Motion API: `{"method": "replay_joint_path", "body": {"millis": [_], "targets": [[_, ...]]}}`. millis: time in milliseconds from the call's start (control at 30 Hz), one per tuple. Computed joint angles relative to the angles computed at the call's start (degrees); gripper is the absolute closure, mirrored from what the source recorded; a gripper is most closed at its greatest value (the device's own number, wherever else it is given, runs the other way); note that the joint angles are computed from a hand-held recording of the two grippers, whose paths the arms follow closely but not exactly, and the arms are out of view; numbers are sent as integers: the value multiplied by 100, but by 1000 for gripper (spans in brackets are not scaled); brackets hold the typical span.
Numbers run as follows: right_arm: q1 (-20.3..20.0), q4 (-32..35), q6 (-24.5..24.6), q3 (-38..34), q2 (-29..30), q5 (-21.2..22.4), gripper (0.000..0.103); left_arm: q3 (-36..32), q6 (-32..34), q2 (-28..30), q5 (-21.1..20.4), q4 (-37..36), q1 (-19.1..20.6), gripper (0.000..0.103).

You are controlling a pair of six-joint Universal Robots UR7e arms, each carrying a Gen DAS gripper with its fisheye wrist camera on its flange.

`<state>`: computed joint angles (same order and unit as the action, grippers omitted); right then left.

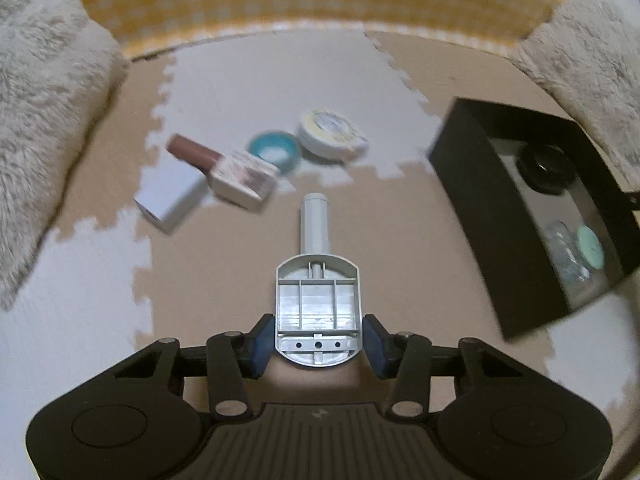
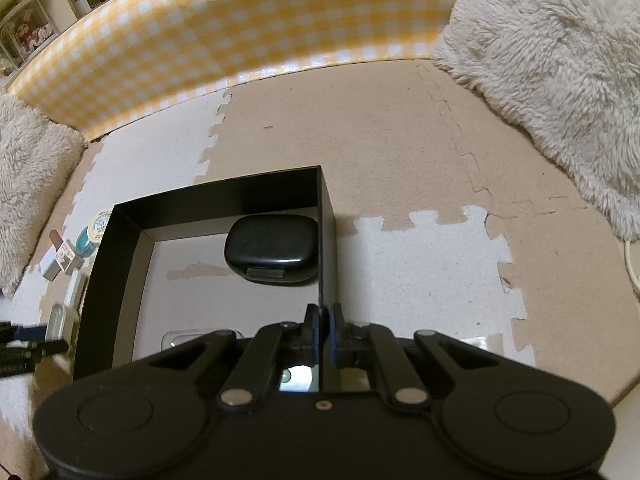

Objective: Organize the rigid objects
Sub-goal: 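Carry the white plastic holder into the black box and open left gripper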

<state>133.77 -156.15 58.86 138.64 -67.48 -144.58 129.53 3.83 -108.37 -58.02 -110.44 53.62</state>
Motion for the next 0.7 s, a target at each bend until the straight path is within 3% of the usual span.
{"method": "replay_joint_path", "body": {"millis": [133,467,700], "targets": [[1,21,-1,-4,-3,-1,98,49,-392,-114,-42,70,-73,54],[10,87,26,-19,3,-13,98,142,-847,187,-67,-632,139,47],[18,169,51,-50,17,-29,98,384,-848,178,132,-1160,65,53]]}}
